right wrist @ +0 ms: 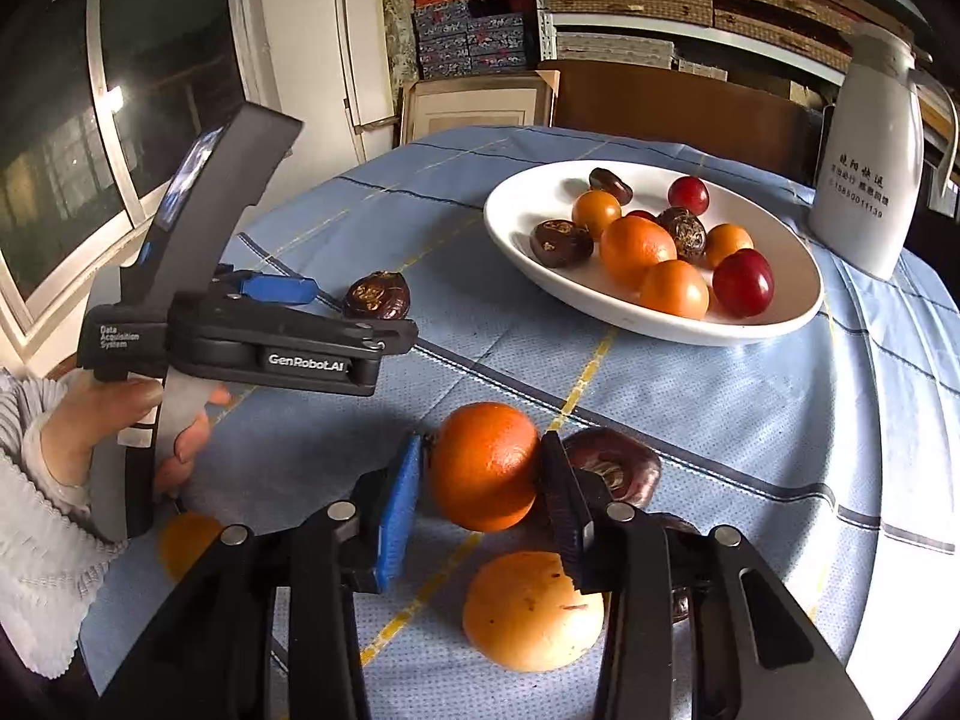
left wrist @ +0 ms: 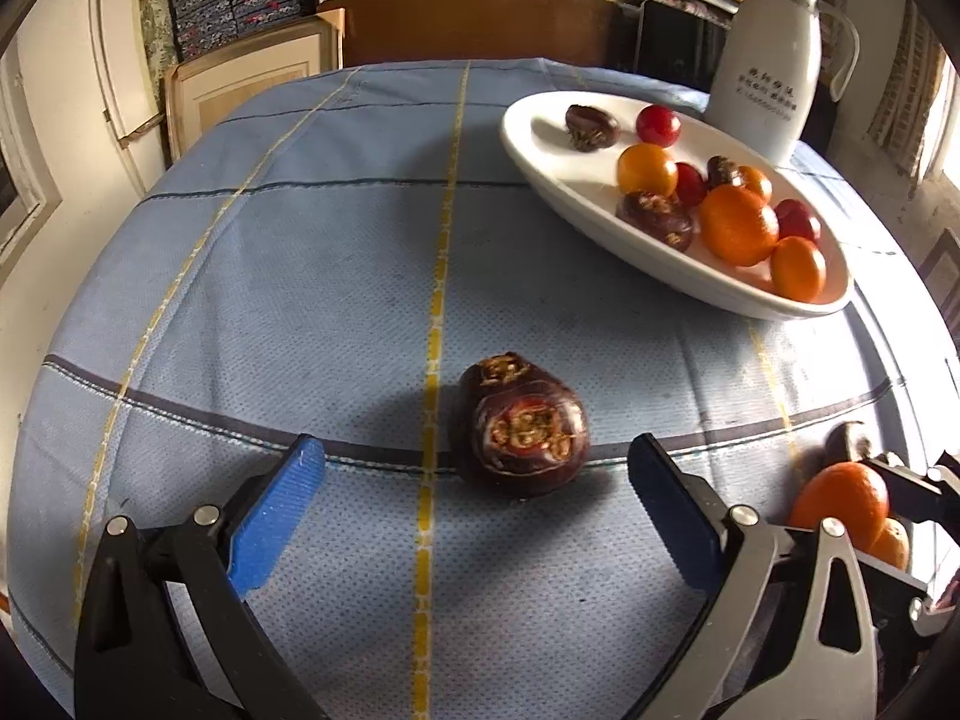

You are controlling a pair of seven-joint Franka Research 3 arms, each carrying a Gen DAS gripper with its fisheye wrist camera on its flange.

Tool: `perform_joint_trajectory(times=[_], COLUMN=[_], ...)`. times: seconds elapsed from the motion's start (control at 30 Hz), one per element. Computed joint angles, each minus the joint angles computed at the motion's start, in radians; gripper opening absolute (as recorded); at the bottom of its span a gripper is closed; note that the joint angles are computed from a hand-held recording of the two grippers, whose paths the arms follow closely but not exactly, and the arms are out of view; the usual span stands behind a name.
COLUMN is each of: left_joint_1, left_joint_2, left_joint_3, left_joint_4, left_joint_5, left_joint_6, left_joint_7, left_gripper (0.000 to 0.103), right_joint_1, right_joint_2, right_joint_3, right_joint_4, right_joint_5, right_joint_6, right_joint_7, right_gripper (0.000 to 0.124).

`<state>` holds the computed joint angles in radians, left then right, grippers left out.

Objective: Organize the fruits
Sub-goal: 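Grasp a dark brown fruit with the left tool while the right tool grasps an orange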

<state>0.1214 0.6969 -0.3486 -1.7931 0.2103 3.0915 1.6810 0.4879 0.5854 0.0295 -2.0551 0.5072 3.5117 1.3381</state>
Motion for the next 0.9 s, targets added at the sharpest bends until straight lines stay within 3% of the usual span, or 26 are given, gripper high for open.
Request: perform_joint_trajectory(times=[0.07,0.1,0.3,0.47,0.63,0.73,0.83,0.9], left_joint_1=[0.053,0.048,0.115,0.155,0.239,0.290,0.304,0.279], left_joint_2=[0.011,0.007,0.023,0.024,0.034,0.038,0.044,0.053], left_joint_3=[-0.066,-0.058,-0.134,-0.173,-0.255,-0.316,-0.352,-0.352], left_joint_4=[-0.005,-0.011,-0.019,-0.040,-0.073,-0.087,-0.072,-0.024], left_joint_5=[-0.029,-0.002,-0.012,-0.018,0.026,0.065,0.100,0.107], left_joint_6=[0.000,0.014,0.020,0.055,0.110,0.124,0.115,0.084], left_joint_7=[0.064,0.041,0.084,0.097,0.089,0.086,0.085,0.091], left_gripper=[0.080,0.068,0.043,0.043,0.043,0.043,0.043,0.043], right_joint_1=[0.001,-0.007,-0.040,-0.047,-0.166,-0.207,-0.263,-0.296], right_joint_2=[0.000,0.000,-0.002,-0.004,-0.014,-0.025,-0.045,-0.064], right_joint_3=[0.000,0.007,0.033,0.037,0.135,0.158,0.177,0.174], right_joint_4=[0.002,0.001,-0.004,-0.011,-0.060,-0.098,-0.124,-0.122], right_joint_5=[0.001,-0.003,-0.031,-0.033,-0.122,-0.178,-0.257,-0.298], right_joint_6=[0.000,0.000,0.002,0.016,0.107,0.187,0.226,0.219], right_joint_7=[0.000,0.003,0.027,0.047,0.153,0.226,0.316,0.366], right_gripper=[0.040,0.040,0.040,0.040,0.040,0.040,0.040,0.040])
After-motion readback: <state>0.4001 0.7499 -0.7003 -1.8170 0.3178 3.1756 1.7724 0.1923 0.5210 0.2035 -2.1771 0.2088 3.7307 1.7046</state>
